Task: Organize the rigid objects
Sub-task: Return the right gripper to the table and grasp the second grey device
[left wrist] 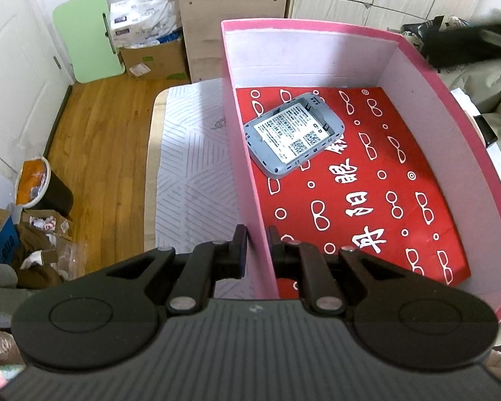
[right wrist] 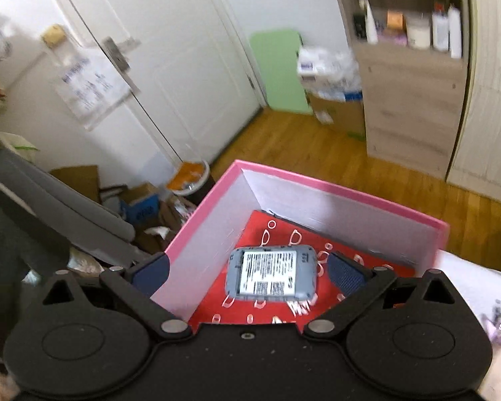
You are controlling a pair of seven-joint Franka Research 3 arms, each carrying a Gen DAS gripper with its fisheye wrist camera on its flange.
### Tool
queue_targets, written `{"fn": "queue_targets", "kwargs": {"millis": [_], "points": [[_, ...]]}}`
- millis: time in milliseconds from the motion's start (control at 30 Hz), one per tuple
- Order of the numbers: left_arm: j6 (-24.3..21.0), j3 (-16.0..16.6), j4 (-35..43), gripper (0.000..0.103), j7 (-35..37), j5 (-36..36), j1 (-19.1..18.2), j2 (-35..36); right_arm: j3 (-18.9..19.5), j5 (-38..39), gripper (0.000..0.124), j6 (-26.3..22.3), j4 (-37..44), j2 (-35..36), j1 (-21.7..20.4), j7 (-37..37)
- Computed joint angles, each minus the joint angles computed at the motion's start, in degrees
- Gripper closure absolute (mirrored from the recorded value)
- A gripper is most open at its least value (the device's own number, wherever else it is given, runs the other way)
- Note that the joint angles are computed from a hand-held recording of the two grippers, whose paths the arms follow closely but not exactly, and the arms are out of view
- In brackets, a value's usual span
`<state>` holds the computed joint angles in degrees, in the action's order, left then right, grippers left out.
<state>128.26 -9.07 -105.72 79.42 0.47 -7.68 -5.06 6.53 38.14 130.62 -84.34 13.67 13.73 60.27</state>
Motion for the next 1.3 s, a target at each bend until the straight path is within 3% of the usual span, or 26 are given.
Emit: {"fn": "queue_targets", "kwargs": {"millis": [167,300,367,567,733,867,1067,1300], "points": [[-3.60,0.02,3.34,0.092,-0.34,-1.01,0.24,1.89,-1.35,13.07,0.022,10.28,-19.37,-13.83,-2.03,-14.35],[-3.42,-0.16,2.91,0.092,-0.17,-0.65,0.27,1.54,-3.17,10.26,0.022,23.23,-33.68,-22.45,-0.54,-17.51],[-3.02,-0.32,2.55,0.092,0.58,0.26,0.15,1.25,-4.34,8.95,0.022,26.67,-38.76,-24.87,0.27,-18.57],[-4.33,-0.13,3.46,0.092,0.94,-0.72,0.18,1.63,-6.67,5.64,0.032,29.12,-46.37,-26.70,1.82,-20.24],[-5.29,-0.32,4.31,0.092,0.32,-0.28,0.16,2.15,-8.29,10.34,0.031,30.45,-46.80,-25.61,5.12,-30.33],[-6.30,-0.30,5.05,0.092,0.04,-0.58,0.25,2.50,-6.67,4.59,0.031,29.72,-45.73,-23.56,4.24,-32.97],[-7.30,-0.54,6.09,0.092,-0.58,0.21,0.18,3.15,-4.72,-5.24,0.028,30.29,-45.37,-21.53,2.13,-26.88],[-7.08,-0.50,5.96,0.092,-0.74,-0.08,0.22,3.09,-4.86,-4.35,0.026,31.73,-45.54,-19.99,2.49,-24.50]]}}
